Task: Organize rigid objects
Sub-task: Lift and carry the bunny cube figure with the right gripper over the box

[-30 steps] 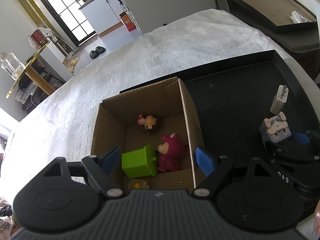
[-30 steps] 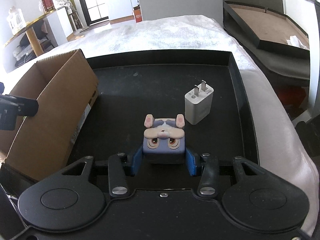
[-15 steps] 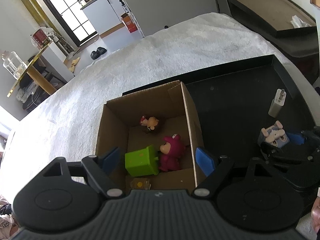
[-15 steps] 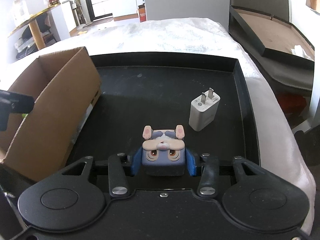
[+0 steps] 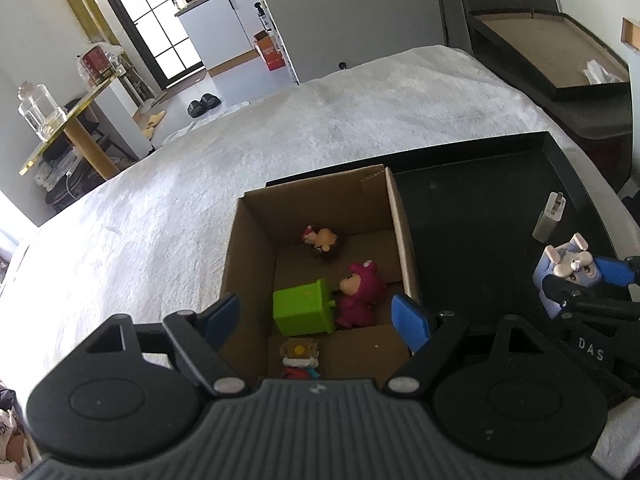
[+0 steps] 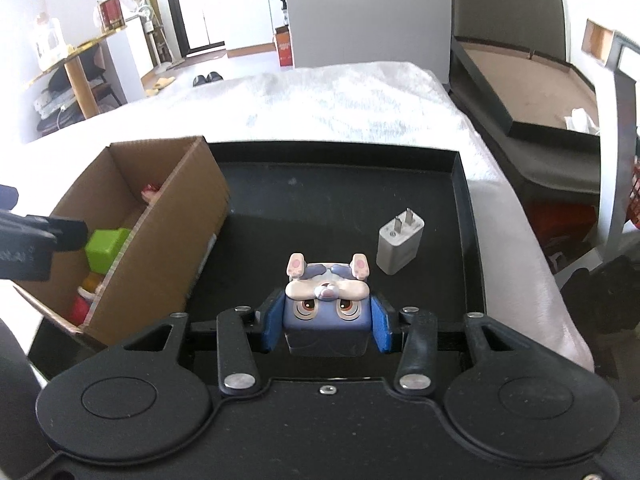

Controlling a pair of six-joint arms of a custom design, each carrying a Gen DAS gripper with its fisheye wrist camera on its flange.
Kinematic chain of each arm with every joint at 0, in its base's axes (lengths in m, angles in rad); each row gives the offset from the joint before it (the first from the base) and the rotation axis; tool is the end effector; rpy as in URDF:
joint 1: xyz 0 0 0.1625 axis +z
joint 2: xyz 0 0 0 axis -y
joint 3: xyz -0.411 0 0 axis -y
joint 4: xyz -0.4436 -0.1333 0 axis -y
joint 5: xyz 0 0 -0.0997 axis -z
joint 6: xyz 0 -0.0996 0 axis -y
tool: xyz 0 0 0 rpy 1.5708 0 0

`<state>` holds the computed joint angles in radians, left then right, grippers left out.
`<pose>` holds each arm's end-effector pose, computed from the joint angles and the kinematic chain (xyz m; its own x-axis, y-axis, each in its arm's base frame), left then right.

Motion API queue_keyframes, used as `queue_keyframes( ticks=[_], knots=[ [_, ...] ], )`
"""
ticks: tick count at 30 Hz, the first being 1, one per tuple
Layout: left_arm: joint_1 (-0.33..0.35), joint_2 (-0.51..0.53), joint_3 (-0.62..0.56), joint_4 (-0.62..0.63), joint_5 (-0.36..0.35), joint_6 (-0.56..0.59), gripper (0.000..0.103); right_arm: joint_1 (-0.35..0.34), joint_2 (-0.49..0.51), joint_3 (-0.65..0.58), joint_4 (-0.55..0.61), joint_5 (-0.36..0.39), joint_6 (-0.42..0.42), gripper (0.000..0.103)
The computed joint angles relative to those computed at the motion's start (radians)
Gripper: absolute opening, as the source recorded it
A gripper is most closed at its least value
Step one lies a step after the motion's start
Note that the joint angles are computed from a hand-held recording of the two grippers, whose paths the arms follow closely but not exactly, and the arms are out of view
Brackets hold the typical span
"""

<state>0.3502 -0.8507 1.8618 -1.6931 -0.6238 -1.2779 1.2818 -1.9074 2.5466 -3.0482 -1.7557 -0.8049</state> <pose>-0.4189 -0.3810 -0.0185 -0.4538 0.0138 -0.8910 0.5457 0.7947 -0.2657 0.0077 -0.3776 0.2944 -0.7635 -0.1771 0.6211 -0.5189 0.7407 -0.4267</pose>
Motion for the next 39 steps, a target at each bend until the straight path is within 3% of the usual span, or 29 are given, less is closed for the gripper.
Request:
queue_keyframes(
  ticks=[39],
  knots=[
    [-0.058, -0.151, 0.119, 0.048, -0.025, -0.13, 0.082, 0.18, -0.097, 0.046, 0.022, -0.059, 0.05, 0.043]
  ],
)
